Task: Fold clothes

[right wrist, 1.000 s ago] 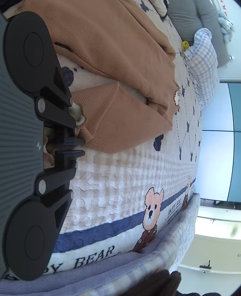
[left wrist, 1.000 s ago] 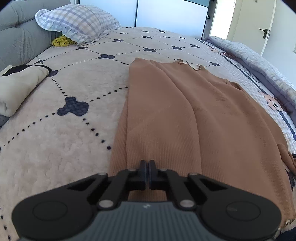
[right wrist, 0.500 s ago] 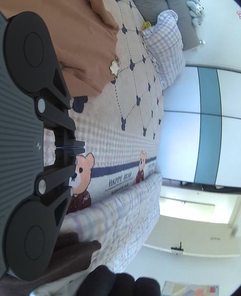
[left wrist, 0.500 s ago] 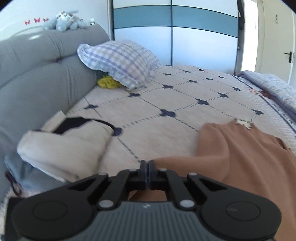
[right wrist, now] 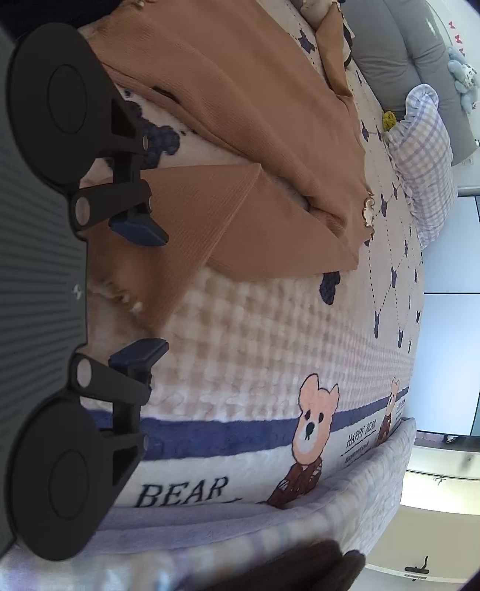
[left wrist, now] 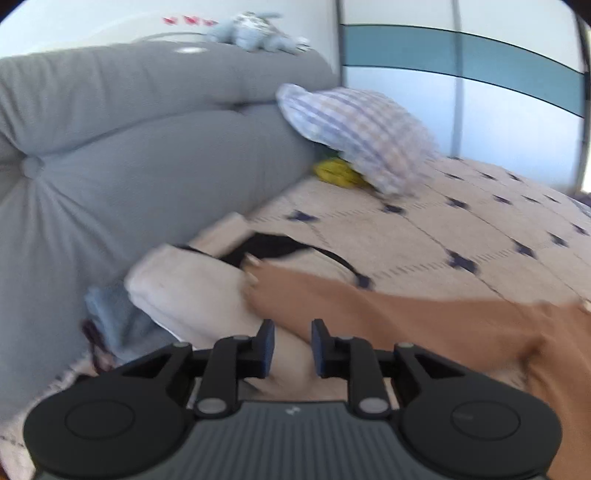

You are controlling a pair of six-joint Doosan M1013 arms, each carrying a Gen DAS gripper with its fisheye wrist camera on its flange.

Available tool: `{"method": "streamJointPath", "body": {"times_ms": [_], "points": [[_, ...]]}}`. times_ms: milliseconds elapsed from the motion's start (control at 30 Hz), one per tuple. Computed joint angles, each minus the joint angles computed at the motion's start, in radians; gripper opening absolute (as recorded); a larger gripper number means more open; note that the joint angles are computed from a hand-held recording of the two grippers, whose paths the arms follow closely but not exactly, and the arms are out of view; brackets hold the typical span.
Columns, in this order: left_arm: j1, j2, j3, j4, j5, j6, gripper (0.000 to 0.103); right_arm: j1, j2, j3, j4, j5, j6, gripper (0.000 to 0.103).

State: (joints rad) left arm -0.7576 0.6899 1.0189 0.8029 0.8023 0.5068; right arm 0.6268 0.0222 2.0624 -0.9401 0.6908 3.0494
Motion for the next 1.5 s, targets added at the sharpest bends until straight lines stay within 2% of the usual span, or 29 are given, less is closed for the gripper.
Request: {"method": "streamJointPath", "body": {"times_ms": [67, 167, 200, 233, 267, 300, 333, 367, 433, 500, 567, 633, 700, 767, 800, 833, 900, 967, 1067, 1133, 1167, 1200, 1233, 1300, 1367, 1400, 1433, 1500], "points": [[-0.018, -0.042, 0.082, -0.144, -0.098, 0.141, 0.031, 0.0, -0.012, 0.012, 0.004, -0.023, 0.006, 0.065], [-0.026, -0.072, 0.155, -0.496, -0.198, 0.424, 0.037, -0.007, -0.001, 0.011, -0.022, -0.056, 0.039, 0.062], [-0.027, -0.075, 0.17, -0.603, -0.216, 0.495, 0.037, -0.021, 0.0, 0.012, -0.013, -0.086, 0.054, 0.05], [-0.03, -0.075, 0.181, -0.674, -0.225, 0.546, 0.036, -0.024, 0.009, 0.004, -0.02, -0.085, 0.07, 0.023], [-0.034, -0.072, 0.188, -0.735, -0.228, 0.605, 0.035, -0.02, 0.02, -0.01, -0.035, -0.057, 0.072, 0.01], [-0.04, -0.069, 0.191, -0.75, -0.229, 0.623, 0.023, -0.013, 0.028, -0.023, -0.052, -0.026, 0.068, 0.01], [-0.047, -0.069, 0.195, -0.731, -0.234, 0.612, 0.016, -0.008, 0.029, -0.034, -0.086, 0.004, 0.078, 0.009], [-0.054, -0.068, 0.199, -0.713, -0.239, 0.601, 0.011, -0.007, 0.024, -0.045, -0.124, 0.027, 0.088, 0.009], [-0.059, -0.071, 0.202, -0.701, -0.243, 0.583, 0.006, -0.009, 0.013, -0.075, -0.205, 0.128, 0.08, 0.007], [-0.058, -0.077, 0.202, -0.718, -0.241, 0.602, 0.005, -0.025, -0.004, -0.111, -0.283, 0.253, 0.07, 0.007], [-0.059, -0.08, 0.2, -0.718, -0.238, 0.614, 0.005, -0.065, -0.011, -0.151, -0.34, 0.366, 0.1, 0.007], [-0.06, -0.086, 0.206, -0.717, -0.242, 0.622, 0.005, -0.131, 0.002, -0.206, -0.317, 0.482, 0.127, 0.007], [-0.061, -0.089, 0.214, -0.691, -0.241, 0.595, 0.005, -0.172, 0.061, -0.27, -0.27, 0.64, 0.09, 0.011], [-0.056, -0.093, 0.223, -0.701, -0.25, 0.585, 0.006, -0.174, 0.084, -0.275, -0.224, 0.657, 0.052, 0.014], [-0.054, -0.097, 0.229, -0.706, -0.253, 0.583, 0.006, -0.171, 0.096, -0.273, -0.209, 0.666, 0.047, 0.026], [-0.053, -0.1, 0.231, -0.711, -0.252, 0.586, 0.007, -0.147, 0.091, -0.252, -0.205, 0.645, 0.086, 0.048], [-0.052, -0.106, 0.234, -0.71, -0.242, 0.595, 0.008, -0.093, 0.074, -0.198, -0.197, 0.553, 0.169, 0.069], [-0.05, -0.111, 0.239, -0.723, -0.232, 0.618, 0.008, -0.063, 0.042, -0.145, -0.108, 0.333, 0.174, 0.069], [-0.04, -0.12, 0.256, -0.803, -0.237, 0.67, 0.008, -0.046, -0.001, -0.053, 0.023, -0.057, 0.187, 0.068], [-0.038, -0.128, 0.272, -0.842, -0.253, 0.693, 0.008, -0.062, -0.022, 0.005, 0.176, -0.318, 0.153, 0.067], [-0.037, -0.13, 0.28, -0.87, -0.264, 0.717, 0.008, -0.069, -0.025, 0.032, 0.294, -0.445, 0.1, 0.067], [-0.036, -0.131, 0.285, -0.895, -0.272, 0.736, 0.008, -0.07, -0.022, 0.052, 0.368, -0.529, 0.065, 0.067], [-0.036, -0.129, 0.286, -0.908, -0.272, 0.741, 0.008, -0.061, -0.018, 0.062, 0.39, -0.563, 0.074, 0.067], [-0.04, -0.124, 0.285, -0.894, -0.275, 0.727, 0.008, -0.036, -0.008, 0.055, 0.281, -0.535, 0.227, 0.064], [-0.047, -0.123, 0.288, -0.856, -0.282, 0.706, 0.007, 0.001, 0.011, 0.024, 0.194, -0.444, 0.294, 0.041], [-0.049, -0.126, 0.292, -0.848, -0.288, 0.703, 0.007, 0.019, 0.021, 0.0, 0.218, -0.382, 0.248, 0.014], [-0.051, -0.13, 0.297, -0.843, -0.295, 0.704, 0.007, 0.023, 0.022, -0.012, 0.262, -0.373, 0.2, 0.008], [-0.053, -0.14, 0.31, -0.858, -0.313, 0.73, 0.006, 0.039, 0.026, -0.029, 0.259, -0.344, 0.172, 0.008]]}}
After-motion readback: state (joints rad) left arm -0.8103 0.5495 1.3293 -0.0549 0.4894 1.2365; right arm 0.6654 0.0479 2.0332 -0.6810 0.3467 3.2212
